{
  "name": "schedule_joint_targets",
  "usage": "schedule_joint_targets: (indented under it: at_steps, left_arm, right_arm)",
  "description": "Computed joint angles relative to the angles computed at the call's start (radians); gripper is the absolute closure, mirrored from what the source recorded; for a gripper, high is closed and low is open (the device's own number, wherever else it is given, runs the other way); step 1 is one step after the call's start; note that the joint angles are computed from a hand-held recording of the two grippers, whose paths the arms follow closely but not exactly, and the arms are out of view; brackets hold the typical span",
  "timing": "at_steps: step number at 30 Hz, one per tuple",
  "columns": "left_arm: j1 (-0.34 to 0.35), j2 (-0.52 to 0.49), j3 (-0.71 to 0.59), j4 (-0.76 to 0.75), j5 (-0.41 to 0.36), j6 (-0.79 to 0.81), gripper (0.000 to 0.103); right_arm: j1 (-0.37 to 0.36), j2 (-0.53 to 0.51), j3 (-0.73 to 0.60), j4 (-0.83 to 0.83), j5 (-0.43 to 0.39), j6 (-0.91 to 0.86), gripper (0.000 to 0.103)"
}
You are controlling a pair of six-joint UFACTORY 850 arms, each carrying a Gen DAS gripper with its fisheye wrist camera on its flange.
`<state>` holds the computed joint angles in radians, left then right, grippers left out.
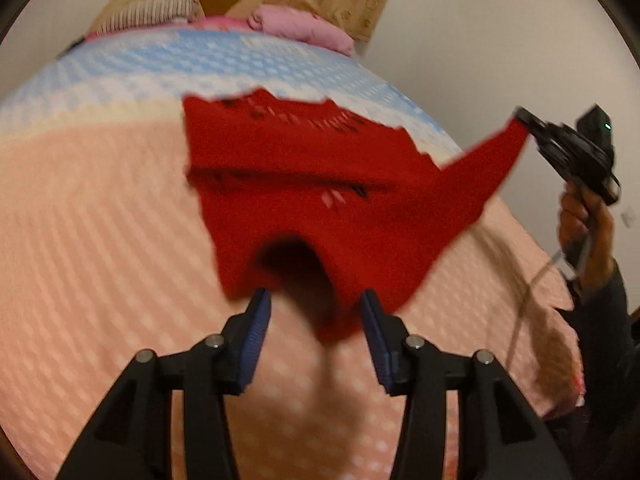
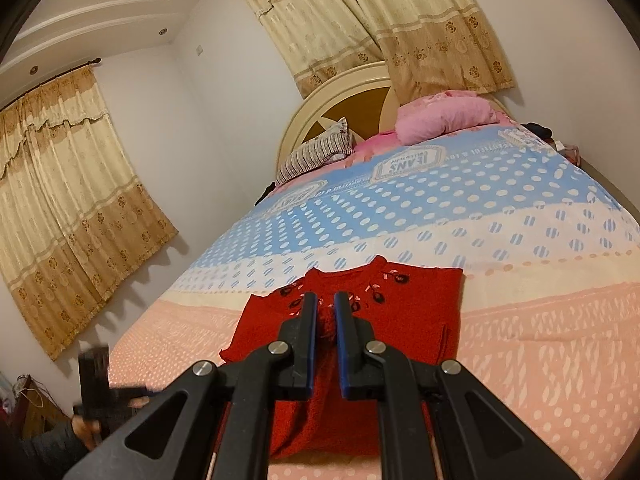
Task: Fold small clothes
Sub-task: 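Lay the held hem down over the collar with both tools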
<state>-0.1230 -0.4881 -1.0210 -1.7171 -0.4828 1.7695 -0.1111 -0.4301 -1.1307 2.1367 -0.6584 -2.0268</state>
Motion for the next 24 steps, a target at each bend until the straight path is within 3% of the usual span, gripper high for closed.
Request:
schedule_joint_targets:
  at_steps: [3,8,9,12,18,20,24]
  left_arm:
    - [-0.018,0.008,0.041,-0.106,-0.023,0.1,0.046]
    - [-0.04,-0.045,-0.006,-0.158,-0.015,0.131,0.047]
    - [-0.041,-0.063,-0.022,-0.143,-0.008,0.106,0.052]
    - [-0.019,-0.086,-0.04,-0.071,-0.084,0.044,0.096]
    - [0.029,0.021,0.042,-0.253,-0.215,0.247,0.098]
    - [0.055,0.043,0.033,-0.282,-0.28,0.247,0.098]
    - [0.08,0.035,-0.045,-0.279,-0.293,0.184,0.098]
  right_arm:
    - [0.007,0.003,0.002,-0.003,0.016,-0.014,0.095]
    - [0.013,0.01,0.011,-0.002,0.011,-0.014,0.095]
    - [0.014,0.013,0.016,0.002,0.008,-0.019,0.095]
    - [0.014,0.027,0.039,0.012,-0.002,-0.035,0.095]
    - [0.002,0.043,0.069,0.028,0.01,-0.072,0.095]
    - [-0.005,0.038,0.069,0.032,0.015,-0.071,0.095]
    - [-0.015,0.017,0.041,0.014,0.002,-0.011,0.095]
